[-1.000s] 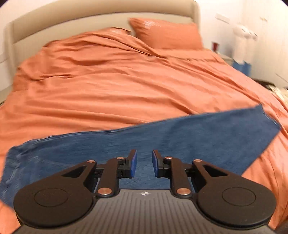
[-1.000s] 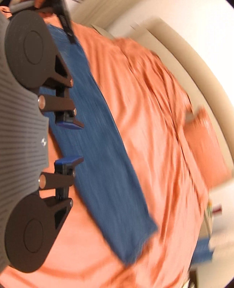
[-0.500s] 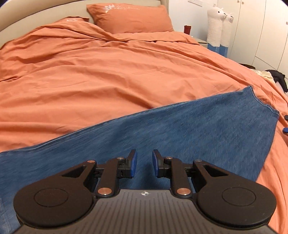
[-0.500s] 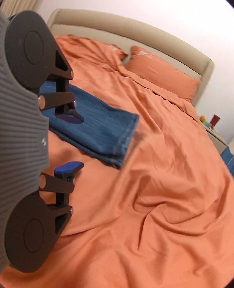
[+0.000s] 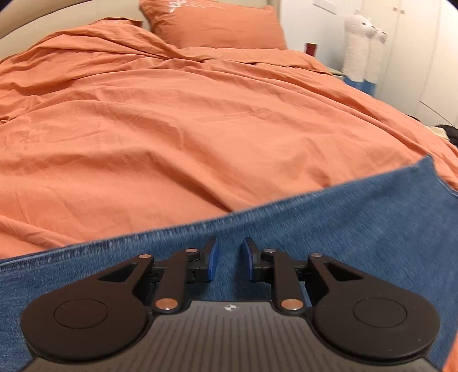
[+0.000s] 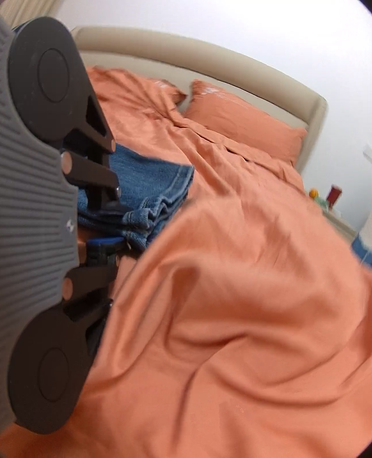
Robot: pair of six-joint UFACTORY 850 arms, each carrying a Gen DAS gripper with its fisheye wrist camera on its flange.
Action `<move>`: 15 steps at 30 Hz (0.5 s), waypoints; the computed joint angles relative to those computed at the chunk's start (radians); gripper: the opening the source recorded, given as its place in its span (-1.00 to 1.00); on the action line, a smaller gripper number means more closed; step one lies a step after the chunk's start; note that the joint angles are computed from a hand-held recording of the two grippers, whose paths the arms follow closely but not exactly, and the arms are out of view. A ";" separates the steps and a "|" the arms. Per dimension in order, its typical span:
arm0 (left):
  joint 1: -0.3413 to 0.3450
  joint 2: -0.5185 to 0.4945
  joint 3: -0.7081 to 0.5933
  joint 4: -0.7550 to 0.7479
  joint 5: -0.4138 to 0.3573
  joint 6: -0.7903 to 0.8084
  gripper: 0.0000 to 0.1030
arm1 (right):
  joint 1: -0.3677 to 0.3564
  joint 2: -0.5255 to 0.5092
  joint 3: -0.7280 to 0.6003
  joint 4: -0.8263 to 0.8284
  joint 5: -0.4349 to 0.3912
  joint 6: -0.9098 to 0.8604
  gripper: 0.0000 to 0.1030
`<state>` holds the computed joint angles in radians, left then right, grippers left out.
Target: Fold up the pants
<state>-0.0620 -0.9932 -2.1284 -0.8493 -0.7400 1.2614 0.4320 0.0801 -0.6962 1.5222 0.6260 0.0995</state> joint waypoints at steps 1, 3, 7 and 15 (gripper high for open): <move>-0.001 0.001 0.001 -0.001 0.009 -0.007 -0.51 | 0.001 -0.003 -0.015 0.018 0.008 -0.048 -0.87; 0.002 0.006 0.002 -0.008 0.007 -0.016 -0.51 | 0.004 -0.004 -0.050 0.068 0.028 -0.164 -0.88; 0.034 0.041 0.030 -0.034 0.014 -0.008 -0.51 | 0.012 -0.020 -0.153 0.180 0.066 -0.435 -0.89; 0.164 0.118 0.054 -0.032 -0.095 -0.049 -0.51 | 0.087 -0.145 -0.480 0.292 0.194 -0.958 -0.90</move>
